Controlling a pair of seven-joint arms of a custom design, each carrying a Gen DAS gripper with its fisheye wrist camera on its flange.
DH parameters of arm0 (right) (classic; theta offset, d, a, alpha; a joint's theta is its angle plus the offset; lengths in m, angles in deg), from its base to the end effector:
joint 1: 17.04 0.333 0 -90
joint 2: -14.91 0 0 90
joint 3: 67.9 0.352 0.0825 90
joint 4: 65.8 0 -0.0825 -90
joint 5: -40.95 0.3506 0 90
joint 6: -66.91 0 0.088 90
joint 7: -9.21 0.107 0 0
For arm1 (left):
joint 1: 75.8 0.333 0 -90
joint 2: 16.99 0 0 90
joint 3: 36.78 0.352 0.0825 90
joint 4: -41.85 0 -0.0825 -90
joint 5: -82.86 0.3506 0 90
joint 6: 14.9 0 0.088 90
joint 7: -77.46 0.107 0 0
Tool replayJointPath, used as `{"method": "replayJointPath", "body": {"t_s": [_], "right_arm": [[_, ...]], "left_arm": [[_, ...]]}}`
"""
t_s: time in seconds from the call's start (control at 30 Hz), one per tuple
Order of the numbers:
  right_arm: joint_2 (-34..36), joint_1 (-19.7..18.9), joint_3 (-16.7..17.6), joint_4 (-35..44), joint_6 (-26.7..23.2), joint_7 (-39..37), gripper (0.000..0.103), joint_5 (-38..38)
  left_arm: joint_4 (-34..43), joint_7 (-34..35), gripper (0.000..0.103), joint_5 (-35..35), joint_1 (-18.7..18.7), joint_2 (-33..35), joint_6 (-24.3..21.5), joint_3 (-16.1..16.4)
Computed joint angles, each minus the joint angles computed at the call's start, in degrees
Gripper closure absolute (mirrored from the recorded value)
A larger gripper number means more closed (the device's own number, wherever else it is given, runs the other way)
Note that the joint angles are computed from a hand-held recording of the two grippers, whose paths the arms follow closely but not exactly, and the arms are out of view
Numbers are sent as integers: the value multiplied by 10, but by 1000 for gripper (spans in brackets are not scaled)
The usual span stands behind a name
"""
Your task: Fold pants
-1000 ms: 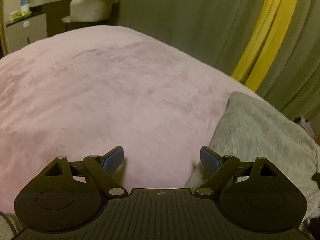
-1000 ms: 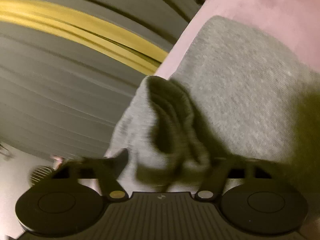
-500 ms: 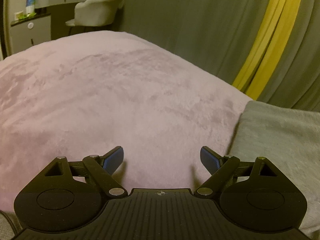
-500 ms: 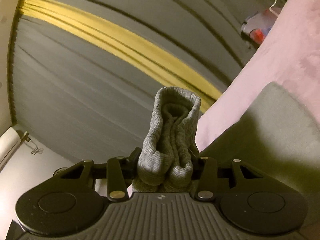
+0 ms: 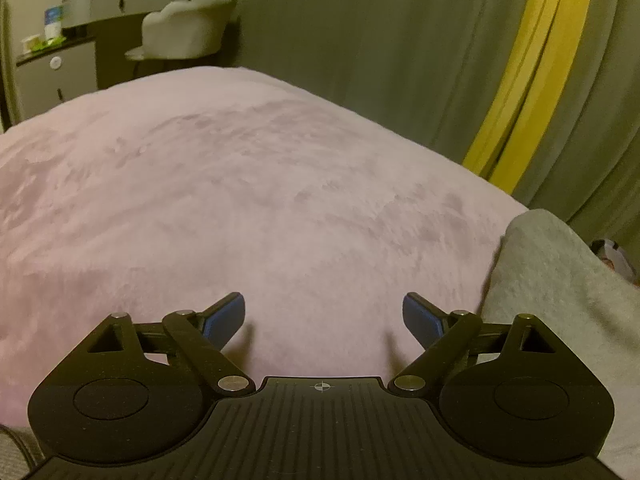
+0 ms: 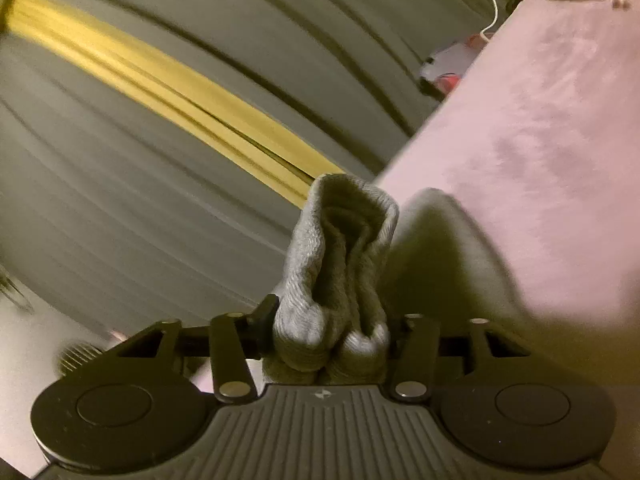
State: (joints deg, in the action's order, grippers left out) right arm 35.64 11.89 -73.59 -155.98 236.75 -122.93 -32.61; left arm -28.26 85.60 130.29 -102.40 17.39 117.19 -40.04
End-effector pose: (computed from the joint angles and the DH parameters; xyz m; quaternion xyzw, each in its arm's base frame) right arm 0.5921 0.3384 0.5584 -0.3123 0.7731 -0.0945 0.5440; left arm 0.6697 -0.3515 0.5214 -0.7873 0.4641 -0.2804 0.2934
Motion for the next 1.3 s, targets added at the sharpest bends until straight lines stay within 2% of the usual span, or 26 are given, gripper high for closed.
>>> {"method": "replayJointPath", "body": {"t_s": [0.03, 0.07, 0.13, 0.17, 0.23, 0.3, 0.33, 0.4, 0.5, 0.57, 0.67, 0.77, 0.83, 0.9, 1.03, 1.1, 1.17, 1.2, 1.23, 1.27, 1.3], "right_arm": [[-14, 1, 12, -18, -43, -53, 33, 32], [-23, 5, 19, -25, -92, -89, 28, 49], [-38, 17, 20, -33, -153, -94, 24, 31], [-42, 18, 19, -35, -159, -78, 24, 5], [-44, 8, 26, -33, -141, -68, 24, -24], [-34, -3, 39, -19, -121, -111, 28, -16], [-27, -6, 43, -11, -115, -137, 42, -8], [0, -7, 52, 18, -113, -216, 63, 24], [36, -4, 64, 52, -132, -329, 63, 102], [58, -3, 76, 77, -168, -415, 65, 160], [72, 13, 67, 98, -200, -485, 67, 182], [73, 27, 47, 100, -195, -494, 67, 196], [60, 44, 25, 80, -180, -464, 67, 173], [42, 57, 16, 59, -182, -443, 66, 149], [42, 71, 24, 74, -257, -469, 64, 139], [44, 66, 32, 74, -266, -481, 62, 147], [55, 59, 45, 90, -287, -530, 58, 175], [60, 61, 45, 98, -298, -546, 50, 178], [64, 64, 44, 104, -308, -556, 32, 179], [68, 65, 45, 111, -320, -568, 24, 188], [71, 61, 50, 116, -330, -578, 21, 211]], "left_arm": [[1, 4, 11, -2, 1, 1, 0, -1], [4, 10, 11, -5, 2, 2, -1, -3], [10, 19, 11, -8, 2, 6, -2, -4], [12, 26, 11, -11, 3, 8, -1, -5], [16, 49, 11, -19, 7, 12, 6, -11], [17, 76, 10, -28, 11, 15, 23, -17], [15, 87, 10, -30, 11, 15, 32, -18], [10, 114, 10, -35, 14, 16, 58, -23], [13, 165, 9, -50, 18, 23, 86, -32], [18, 200, 9, -66, 21, 31, 102, -39], [30, 259, 8, -108, 31, 44, 117, -56], [58, 290, 8, -130, 20, 59, 89, -49], [58, 289, 8, -135, 14, 59, 89, -42], [63, 292, 7, -140, 12, 62, 85, -39], [72, 296, 6, -141, 6, 66, 73, -32], [68, 295, 6, -139, 3, 63, 72, -30], [75, 299, 6, -141, 4, 67, 70, -31], [75, 300, 6, -143, 5, 67, 69, -31], [76, 300, 6, -144, 5, 67, 68, -31], [82, 301, 6, -145, 4, 71, 66, -31], [81, 301, 6, -145, 4, 71, 65, -31]]}}
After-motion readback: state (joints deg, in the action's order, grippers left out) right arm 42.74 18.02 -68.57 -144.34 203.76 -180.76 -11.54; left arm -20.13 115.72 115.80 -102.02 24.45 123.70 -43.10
